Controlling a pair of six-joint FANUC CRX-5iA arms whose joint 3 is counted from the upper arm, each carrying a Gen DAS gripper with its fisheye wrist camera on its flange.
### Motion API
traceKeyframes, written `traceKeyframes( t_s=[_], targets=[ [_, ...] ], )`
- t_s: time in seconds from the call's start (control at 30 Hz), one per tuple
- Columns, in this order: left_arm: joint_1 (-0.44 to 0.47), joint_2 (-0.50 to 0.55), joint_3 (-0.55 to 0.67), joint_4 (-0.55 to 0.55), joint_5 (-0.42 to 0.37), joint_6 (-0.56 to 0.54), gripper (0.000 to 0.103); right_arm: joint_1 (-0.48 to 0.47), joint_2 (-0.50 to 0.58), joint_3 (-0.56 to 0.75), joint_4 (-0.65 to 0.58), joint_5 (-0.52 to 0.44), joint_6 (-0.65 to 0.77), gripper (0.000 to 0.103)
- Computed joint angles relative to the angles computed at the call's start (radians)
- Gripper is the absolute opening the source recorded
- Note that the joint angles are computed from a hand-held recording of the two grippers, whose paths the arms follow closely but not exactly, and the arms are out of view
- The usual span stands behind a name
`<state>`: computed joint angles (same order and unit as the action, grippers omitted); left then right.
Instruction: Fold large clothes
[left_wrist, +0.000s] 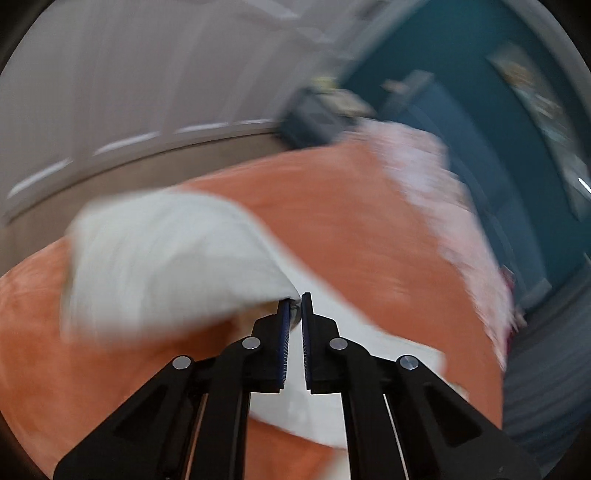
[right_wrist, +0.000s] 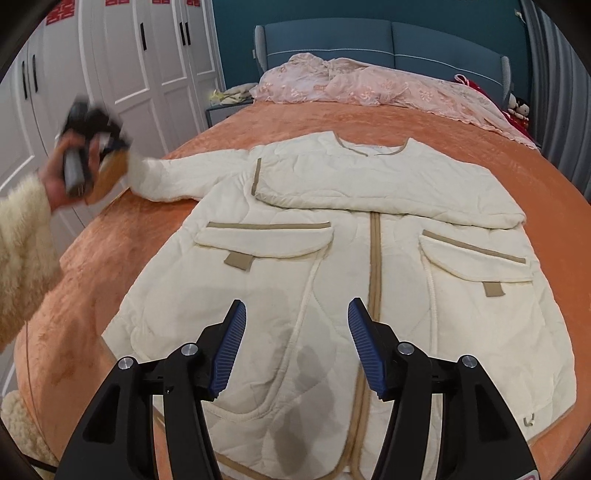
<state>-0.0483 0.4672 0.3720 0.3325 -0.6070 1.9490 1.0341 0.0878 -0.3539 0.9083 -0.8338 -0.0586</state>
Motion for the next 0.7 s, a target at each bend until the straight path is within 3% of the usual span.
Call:
traceKeyframes(
  t_s=[0.2, 0.23, 0.27, 0.3, 0.33, 0.43, 0.53, 0.7],
  targets=[
    [-0.252, 0.075, 0.195, 0.104, -0.021, -0.286, 0.009, -0.018, -0.051, -0.063, 0.013, -0.006, -0.089, 0.058],
    [-0.287, 0.095, 0.22, 0.106, -0.044, -0.3, 0.028, -0.019, -0.06, -0.072, 0.013, -0.011, -0.099, 0.059],
    [-0.324, 0.114, 0.243, 0.094, -0.065, -0.294, 0.068, -0.023, -0.074, -0.087, 0.016, -0.017, -0.113, 0.06],
    [-0.362, 0.124, 0.251, 0.055, -0.077, -0.26, 0.086, -0.029, -0.089, -0.103, 0.017, -0.023, -0.126, 0.063],
    [-0.384, 0.117, 0.224, 0.041, -0.06, -0.245, 0.095, -0.033, -0.1, -0.113, 0.017, -0.024, -0.132, 0.065],
    [-0.415, 0.077, 0.104, 0.057, -0.02, -0.265, 0.094, -0.052, -0.128, -0.142, 0.035, -0.048, -0.125, 0.066],
    [-0.409, 0.021, -0.003, 0.009, -0.012, -0.184, 0.094, -0.086, -0.134, -0.149, 0.073, -0.04, -0.083, 0.066],
    [-0.32, -0.121, -0.176, -0.219, -0.019, 0.049, 0.093, -0.169, -0.052, -0.07, 0.168, 0.094, 0.071, 0.066]
  ],
)
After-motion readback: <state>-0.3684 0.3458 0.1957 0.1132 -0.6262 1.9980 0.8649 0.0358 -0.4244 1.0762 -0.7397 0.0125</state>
